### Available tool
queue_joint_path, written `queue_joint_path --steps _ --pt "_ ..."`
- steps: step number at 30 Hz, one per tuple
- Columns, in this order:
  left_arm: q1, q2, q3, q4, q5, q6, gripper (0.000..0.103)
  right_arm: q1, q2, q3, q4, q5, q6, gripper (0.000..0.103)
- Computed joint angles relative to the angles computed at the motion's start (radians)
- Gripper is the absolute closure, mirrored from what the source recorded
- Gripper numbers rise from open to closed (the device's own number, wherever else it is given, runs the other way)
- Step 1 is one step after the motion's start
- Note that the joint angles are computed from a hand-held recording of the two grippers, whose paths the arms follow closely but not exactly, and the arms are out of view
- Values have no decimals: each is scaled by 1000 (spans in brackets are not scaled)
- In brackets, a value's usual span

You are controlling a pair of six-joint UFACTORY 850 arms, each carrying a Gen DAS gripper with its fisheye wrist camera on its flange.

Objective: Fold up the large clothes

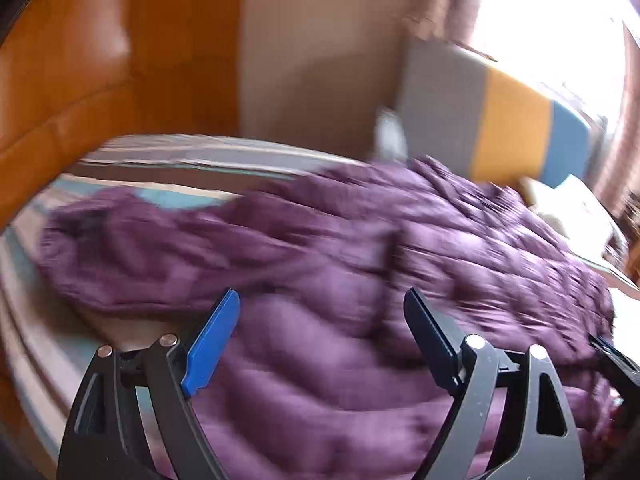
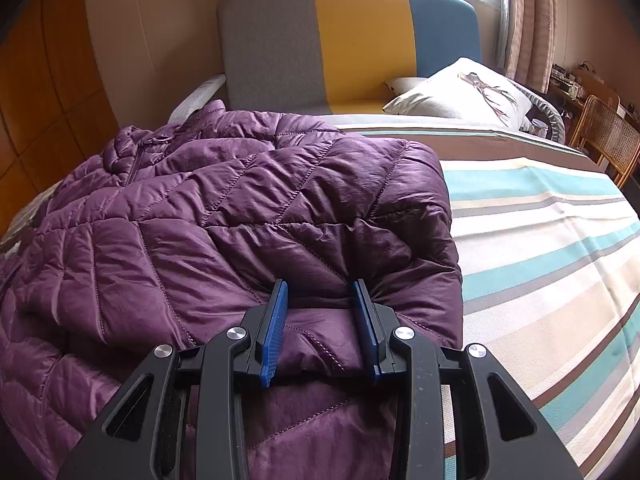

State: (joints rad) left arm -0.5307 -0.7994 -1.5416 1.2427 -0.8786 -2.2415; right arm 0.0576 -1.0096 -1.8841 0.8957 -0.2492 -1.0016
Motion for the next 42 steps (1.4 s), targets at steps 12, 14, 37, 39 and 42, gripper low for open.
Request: queue_joint_path --steps 12,14,37,39,42 --pt "136 159 247 -173 -364 18 9 1 1 2 -4 3 4 69" --pt "173 140 235 -199 -381 127 9 1 1 2 -8 3 8 69" --pt "245 293 529 25 -58 -394 92 3 1 2 -37 10 34 69" --pt "224 302 542 69 -72 -480 93 3 1 2 -37 9 35 69" --pt "189 311 553 146 -100 -609 94 3 1 1 -37 9 35 69"
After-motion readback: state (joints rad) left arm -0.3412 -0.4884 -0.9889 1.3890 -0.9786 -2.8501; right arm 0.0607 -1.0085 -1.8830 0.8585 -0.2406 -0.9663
